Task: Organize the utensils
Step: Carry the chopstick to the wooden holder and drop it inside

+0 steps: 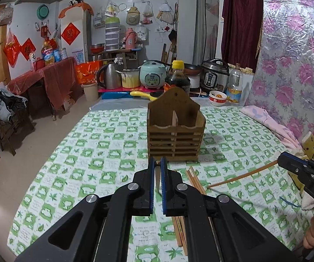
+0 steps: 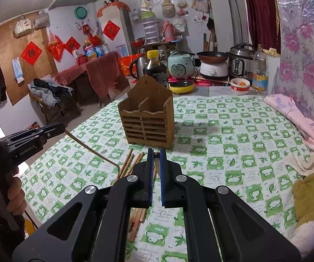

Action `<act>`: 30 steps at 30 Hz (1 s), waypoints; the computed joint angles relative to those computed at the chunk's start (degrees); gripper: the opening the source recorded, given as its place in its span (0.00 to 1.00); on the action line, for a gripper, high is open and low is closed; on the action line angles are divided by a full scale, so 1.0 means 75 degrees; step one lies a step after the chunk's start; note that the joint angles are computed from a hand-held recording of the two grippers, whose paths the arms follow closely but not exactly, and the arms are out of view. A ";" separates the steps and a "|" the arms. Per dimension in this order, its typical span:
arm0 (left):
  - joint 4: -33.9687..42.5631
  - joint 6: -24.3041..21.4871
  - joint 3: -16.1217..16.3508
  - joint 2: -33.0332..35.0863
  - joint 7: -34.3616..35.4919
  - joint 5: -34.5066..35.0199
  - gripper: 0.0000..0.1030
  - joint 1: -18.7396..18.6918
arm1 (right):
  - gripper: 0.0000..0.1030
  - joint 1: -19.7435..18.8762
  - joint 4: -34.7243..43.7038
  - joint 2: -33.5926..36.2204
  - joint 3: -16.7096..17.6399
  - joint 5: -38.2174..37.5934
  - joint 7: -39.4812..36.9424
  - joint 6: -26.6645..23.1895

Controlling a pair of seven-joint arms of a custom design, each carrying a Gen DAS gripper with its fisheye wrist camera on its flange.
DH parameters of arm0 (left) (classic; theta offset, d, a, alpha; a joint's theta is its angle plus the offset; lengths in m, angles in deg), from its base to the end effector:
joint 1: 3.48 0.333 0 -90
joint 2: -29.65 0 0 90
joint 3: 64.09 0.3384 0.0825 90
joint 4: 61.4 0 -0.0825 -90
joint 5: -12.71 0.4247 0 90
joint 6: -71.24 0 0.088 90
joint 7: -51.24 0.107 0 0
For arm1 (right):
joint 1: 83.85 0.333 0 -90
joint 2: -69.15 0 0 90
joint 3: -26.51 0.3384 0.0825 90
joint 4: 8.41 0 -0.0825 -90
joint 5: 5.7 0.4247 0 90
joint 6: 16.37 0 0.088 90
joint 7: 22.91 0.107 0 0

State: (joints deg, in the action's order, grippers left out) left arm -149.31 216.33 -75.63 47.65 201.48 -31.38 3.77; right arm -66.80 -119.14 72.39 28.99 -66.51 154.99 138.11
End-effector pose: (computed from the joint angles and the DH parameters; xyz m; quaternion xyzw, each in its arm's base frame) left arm 0.7475 -0.0268 0.5655 -0.4150 0.7893 -0.4072 0.1975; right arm 0.6055 0.2451 0.5294 -0.4982 0.7290 -0.3122 0.3504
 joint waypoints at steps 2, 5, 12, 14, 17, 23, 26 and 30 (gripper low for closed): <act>0.0189 0.0003 -0.0018 0.0075 -0.0048 0.0038 0.06 -0.0037 | 0.06 0.0000 0.0131 0.0032 -0.0014 -0.0063 -0.0020 -0.0015; 0.0573 -0.0026 -0.0076 0.0224 -0.0158 0.0092 0.06 -0.0090 | 0.06 -0.0009 0.0502 0.0208 -0.0060 -0.0111 -0.0165 -0.0018; 0.1754 -0.0090 -0.0300 0.0697 -0.0451 0.0070 0.06 -0.0171 | 0.06 0.0065 0.1362 0.0595 -0.0287 -0.0559 -0.0114 0.0039; 0.2152 0.0053 -0.0371 0.0904 -0.0561 0.0127 0.06 -0.0248 | 0.06 0.0098 0.1615 0.0718 -0.0372 -0.0756 -0.0005 0.0064; 0.2715 0.0234 -0.0473 0.1234 -0.0812 0.0262 0.06 -0.0351 | 0.06 0.0201 0.2133 0.0971 -0.0546 -0.1354 0.0399 -0.0046; 0.4001 0.0373 -0.0648 0.2064 -0.1476 0.0750 0.06 -0.0590 | 0.06 0.0364 0.2980 0.1405 -0.0846 -0.2360 0.1273 -0.0091; 0.4638 0.0565 -0.0689 0.2544 -0.1805 0.1088 0.06 -0.0770 | 0.06 0.0402 0.3370 0.1685 -0.0976 -0.2680 0.1639 -0.0118; 0.5430 0.0837 -0.0711 0.3209 -0.2202 0.1598 0.06 -0.1011 | 0.06 0.0392 0.3826 0.2115 -0.1147 -0.2641 0.1748 -0.0055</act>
State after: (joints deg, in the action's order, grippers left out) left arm -108.58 222.61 -80.97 71.72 184.96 -19.39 -3.81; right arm -63.86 -90.45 88.26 20.39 -86.32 168.10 137.70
